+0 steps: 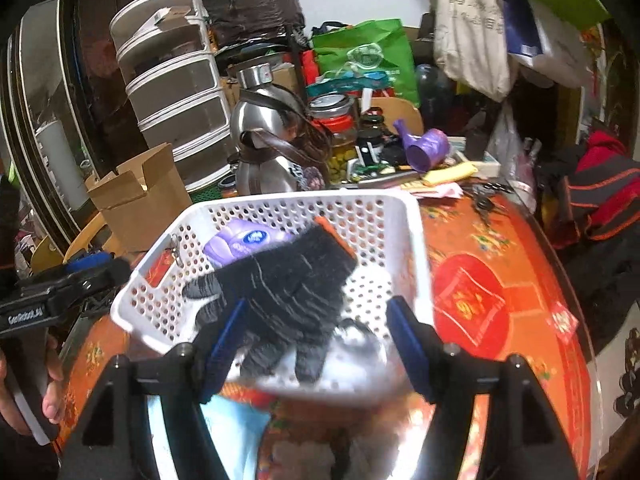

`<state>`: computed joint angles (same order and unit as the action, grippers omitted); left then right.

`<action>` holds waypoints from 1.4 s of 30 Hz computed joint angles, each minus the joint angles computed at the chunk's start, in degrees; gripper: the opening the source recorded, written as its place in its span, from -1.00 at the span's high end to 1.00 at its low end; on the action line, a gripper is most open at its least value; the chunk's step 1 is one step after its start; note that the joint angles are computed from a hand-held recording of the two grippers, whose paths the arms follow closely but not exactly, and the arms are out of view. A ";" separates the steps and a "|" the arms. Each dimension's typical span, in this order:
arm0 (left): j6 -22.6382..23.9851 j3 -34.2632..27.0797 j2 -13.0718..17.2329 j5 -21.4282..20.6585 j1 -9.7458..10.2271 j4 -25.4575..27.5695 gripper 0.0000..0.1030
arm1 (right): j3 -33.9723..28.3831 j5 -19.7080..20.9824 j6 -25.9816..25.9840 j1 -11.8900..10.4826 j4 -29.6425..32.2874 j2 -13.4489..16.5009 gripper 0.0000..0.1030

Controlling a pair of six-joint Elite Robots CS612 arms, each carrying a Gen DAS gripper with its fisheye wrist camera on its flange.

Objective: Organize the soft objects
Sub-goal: 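Grasp the white instruction sheet with the left gripper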

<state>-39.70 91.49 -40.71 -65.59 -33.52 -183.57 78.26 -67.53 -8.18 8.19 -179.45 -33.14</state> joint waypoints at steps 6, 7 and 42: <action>-4.88 11.69 -4.21 3.33 -5.08 -3.60 -0.76 | 14.07 3.84 -0.64 -2.74 -12.49 -4.36 -0.64; -6.75 13.67 -4.40 2.38 -5.81 -5.55 -0.76 | 16.30 4.59 -0.41 -3.21 -14.11 -4.78 -0.65; -12.22 14.73 3.85 -10.06 -7.98 -15.26 0.77 | 21.12 8.55 -12.64 0.16 -1.94 -2.78 0.51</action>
